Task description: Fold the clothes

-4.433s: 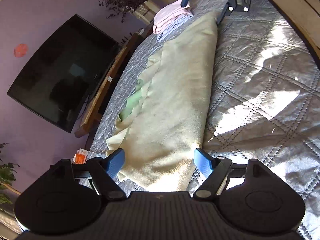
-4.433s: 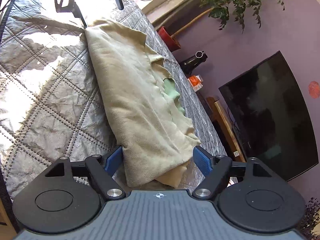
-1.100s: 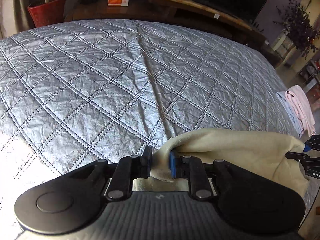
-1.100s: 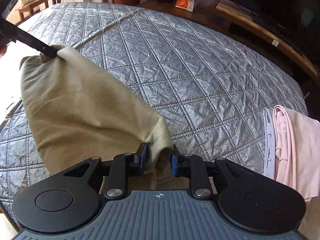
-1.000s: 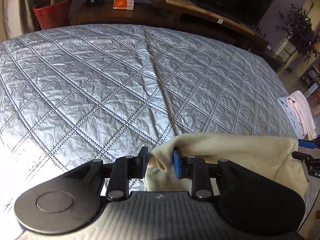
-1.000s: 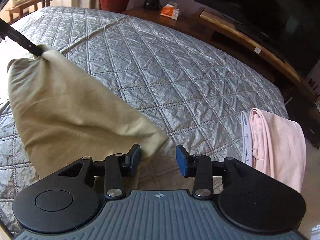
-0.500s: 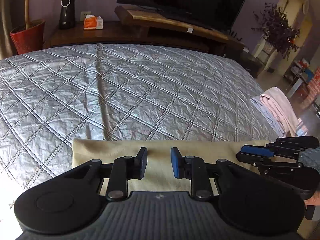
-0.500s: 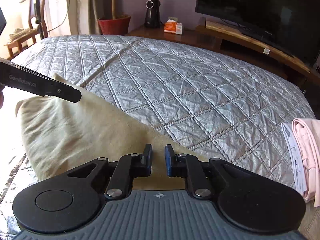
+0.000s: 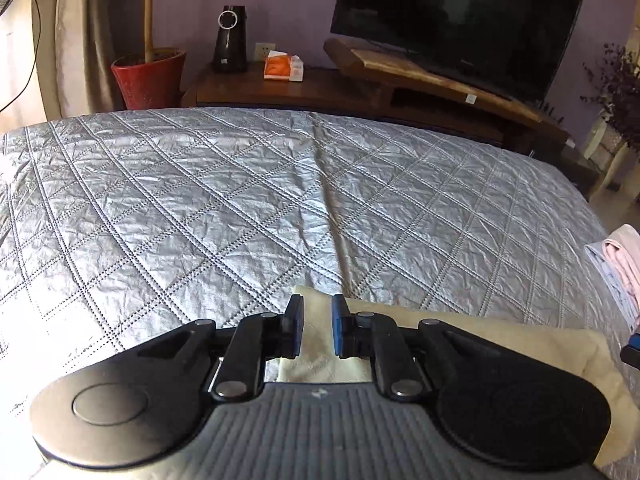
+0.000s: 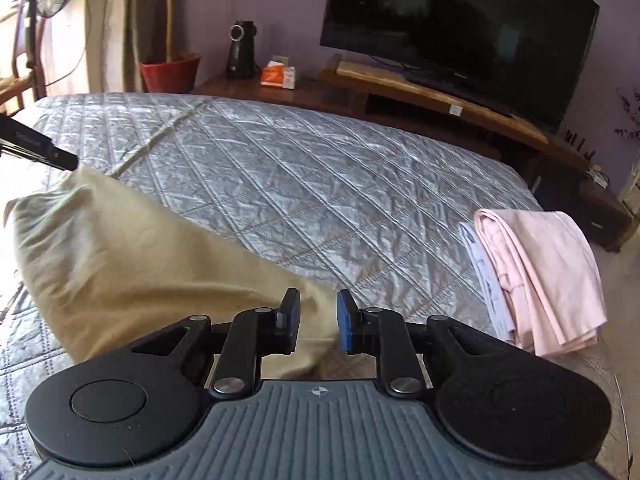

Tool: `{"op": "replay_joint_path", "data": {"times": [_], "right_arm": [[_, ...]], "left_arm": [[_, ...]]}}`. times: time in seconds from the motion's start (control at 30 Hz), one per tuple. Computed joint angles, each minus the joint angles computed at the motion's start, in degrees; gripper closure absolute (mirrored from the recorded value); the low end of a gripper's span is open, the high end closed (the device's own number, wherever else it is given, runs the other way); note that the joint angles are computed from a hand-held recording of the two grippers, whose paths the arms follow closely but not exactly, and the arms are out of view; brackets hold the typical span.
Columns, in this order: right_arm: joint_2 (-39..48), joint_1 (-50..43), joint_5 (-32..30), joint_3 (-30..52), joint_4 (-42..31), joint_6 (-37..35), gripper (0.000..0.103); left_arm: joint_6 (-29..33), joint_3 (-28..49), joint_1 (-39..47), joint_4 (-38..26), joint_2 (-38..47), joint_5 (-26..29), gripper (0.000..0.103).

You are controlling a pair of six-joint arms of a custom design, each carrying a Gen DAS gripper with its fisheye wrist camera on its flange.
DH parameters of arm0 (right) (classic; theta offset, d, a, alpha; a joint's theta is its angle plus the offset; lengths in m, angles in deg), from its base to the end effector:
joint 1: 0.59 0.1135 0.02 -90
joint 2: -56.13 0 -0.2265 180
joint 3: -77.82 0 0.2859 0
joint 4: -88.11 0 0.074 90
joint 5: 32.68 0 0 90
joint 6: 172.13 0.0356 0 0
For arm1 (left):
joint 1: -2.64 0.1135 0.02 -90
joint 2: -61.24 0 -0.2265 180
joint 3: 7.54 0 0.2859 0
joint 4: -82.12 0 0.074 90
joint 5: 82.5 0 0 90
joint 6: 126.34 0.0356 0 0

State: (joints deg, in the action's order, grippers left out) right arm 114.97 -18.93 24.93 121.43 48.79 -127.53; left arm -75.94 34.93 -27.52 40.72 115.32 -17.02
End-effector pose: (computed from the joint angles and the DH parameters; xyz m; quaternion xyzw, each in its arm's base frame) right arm 0.2329 -0.0571 0.1474 -0.2966 0.8695 0.0712 0.3886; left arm 0.2073 -0.1034 0.1544 -0.1434 0.9180 -0.0121 0.3695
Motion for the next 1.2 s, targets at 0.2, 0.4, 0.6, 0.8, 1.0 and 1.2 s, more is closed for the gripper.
{"op": "replay_joint_path", "data": {"times": [0.2,0.4,0.6,0.8,1.0,1.2], "right_arm": [[-3.71,8.24,4.02,-3.03,-6.15,0.92,0.072],[-9.77,-10.67,6.04,-6.09,-7.89,-12.67,0.075],[-19.79,-21.07,-4.06,-7.26,-15.93,-17.84,0.080],[-23.72,-2.03,-0.76,-10.43,-17.06,-5.86,0.081],[-18.65,-15.69,-0.26,-7.86,-23.87,-18.86,0.084],[-20.37,-20.27,-4.86,-4.82,-29.59,-20.63,0.086]], "left_arm": [[-5.66,-2.81,-8.70,0.79,1.89,-3.76,0.079],[-7.02,-10.02,-9.23,1.59,-7.11,-6.75,0.082],[-16.22,-12.57,-16.37,-2.24,-11.21,-17.10,0.082],[-18.57,-11.24,-19.40,-2.23,-11.30,-16.52,0.075],[-21.10,-12.11,-18.95,-5.62,-11.30,-17.18,0.083],[-34.74,-8.14,-25.21,-17.00,-12.68,-26.10,0.077]]}}
